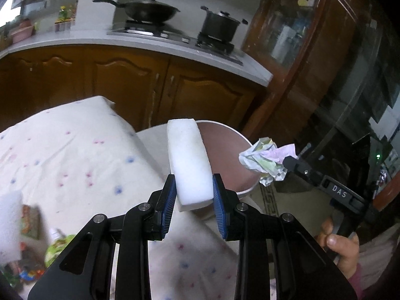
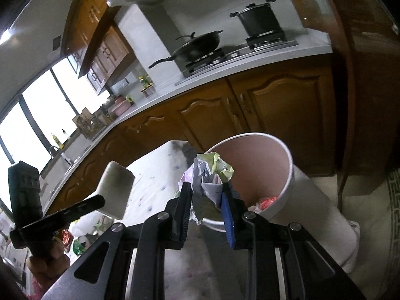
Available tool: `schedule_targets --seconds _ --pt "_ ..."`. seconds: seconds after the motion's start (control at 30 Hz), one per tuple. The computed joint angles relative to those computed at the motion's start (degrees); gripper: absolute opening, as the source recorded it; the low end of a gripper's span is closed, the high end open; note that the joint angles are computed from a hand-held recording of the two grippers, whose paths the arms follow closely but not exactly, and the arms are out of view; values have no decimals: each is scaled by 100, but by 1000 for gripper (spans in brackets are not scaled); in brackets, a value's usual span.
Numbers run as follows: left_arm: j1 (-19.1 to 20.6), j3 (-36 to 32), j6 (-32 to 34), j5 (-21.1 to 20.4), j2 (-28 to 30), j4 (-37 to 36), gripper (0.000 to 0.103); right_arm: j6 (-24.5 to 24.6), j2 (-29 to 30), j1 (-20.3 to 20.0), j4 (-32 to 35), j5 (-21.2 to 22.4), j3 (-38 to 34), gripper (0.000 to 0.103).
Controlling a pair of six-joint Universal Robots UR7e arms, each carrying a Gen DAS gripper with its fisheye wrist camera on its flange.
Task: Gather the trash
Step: 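Carry the foam block and crumpled paper over the pink bin, then open both tools to drop the foam block and paper into the bin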
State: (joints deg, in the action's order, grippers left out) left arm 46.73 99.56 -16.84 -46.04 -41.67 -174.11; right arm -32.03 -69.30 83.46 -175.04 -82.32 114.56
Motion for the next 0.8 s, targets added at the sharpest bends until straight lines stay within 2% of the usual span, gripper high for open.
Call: schedule_targets --seconds 0.3,0.53,0.8 --pt "249 -1273 221 -438 750 871 28 108 233 -81 -74 0 -340 25" --pt "483 -2160 73 -694 1204 1681 29 153 495 -82 73 -159 -718 26" --pt "579 -2631 -36 -613 1487 2102 34 195 778 -81 314 -347 -1097 28"
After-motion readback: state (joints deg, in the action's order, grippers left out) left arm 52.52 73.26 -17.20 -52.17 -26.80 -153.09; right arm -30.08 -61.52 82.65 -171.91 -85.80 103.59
